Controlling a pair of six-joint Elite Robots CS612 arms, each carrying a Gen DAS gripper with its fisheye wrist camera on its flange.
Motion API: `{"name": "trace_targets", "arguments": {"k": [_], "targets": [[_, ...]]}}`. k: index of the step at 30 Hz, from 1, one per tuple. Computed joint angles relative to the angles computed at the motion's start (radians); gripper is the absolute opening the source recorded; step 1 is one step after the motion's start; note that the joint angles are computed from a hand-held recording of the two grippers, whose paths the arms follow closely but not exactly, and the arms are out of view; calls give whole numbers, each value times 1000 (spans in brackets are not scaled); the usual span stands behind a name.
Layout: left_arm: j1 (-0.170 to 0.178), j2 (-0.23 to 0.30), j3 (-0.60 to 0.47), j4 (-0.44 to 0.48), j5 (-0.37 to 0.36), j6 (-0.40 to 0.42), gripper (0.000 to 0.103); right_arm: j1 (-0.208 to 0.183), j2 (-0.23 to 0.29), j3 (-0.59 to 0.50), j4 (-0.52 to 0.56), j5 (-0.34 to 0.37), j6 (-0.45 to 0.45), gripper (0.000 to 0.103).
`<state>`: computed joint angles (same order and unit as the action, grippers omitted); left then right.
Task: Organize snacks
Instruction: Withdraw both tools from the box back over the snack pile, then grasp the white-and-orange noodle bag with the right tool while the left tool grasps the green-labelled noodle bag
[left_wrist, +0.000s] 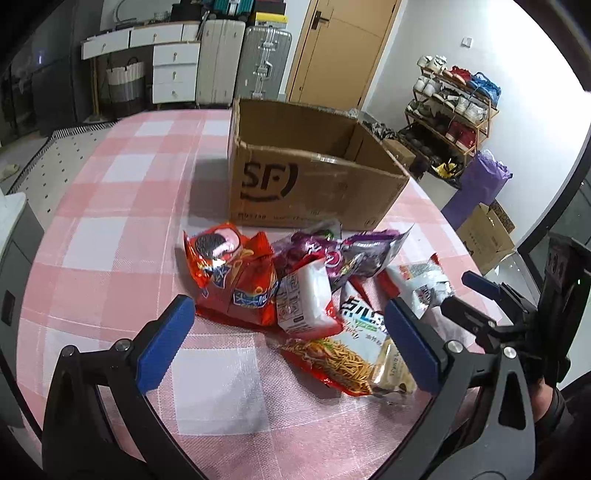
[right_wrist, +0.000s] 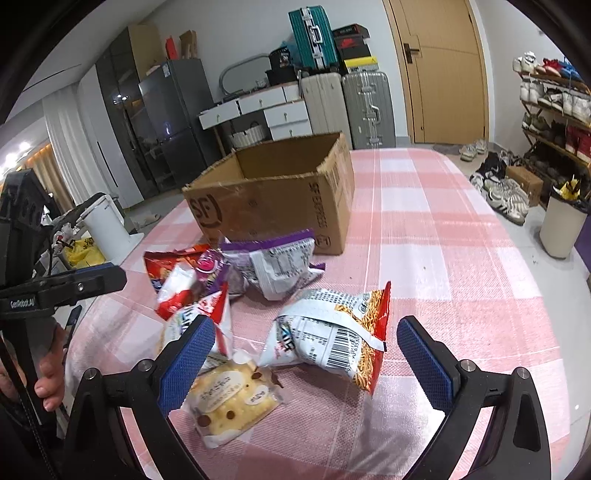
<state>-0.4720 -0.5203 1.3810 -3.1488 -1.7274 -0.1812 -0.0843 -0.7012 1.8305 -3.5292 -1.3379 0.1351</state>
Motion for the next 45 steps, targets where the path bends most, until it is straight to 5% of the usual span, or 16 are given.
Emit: {"name": "trace_targets", "arguments": {"k": [23, 24, 26, 31, 45], "targets": [[8, 70, -93, 114, -23, -8, 102, -19, 60, -92, 127, 56, 17, 100], [9, 71, -95, 116, -22, -8, 102, -19, 61, -91, 127, 56, 16, 99], [8, 66, -86, 111, -22, -6, 102, -20, 62, -95, 141, 69, 10, 79], [4, 56, -69, 105, -20, 3, 102, -24, 61, -94, 163, 93, 6, 72], [1, 32, -25, 100, -23, 3, 102, -34, 45, -47, 80, 108, 24, 68]]}}
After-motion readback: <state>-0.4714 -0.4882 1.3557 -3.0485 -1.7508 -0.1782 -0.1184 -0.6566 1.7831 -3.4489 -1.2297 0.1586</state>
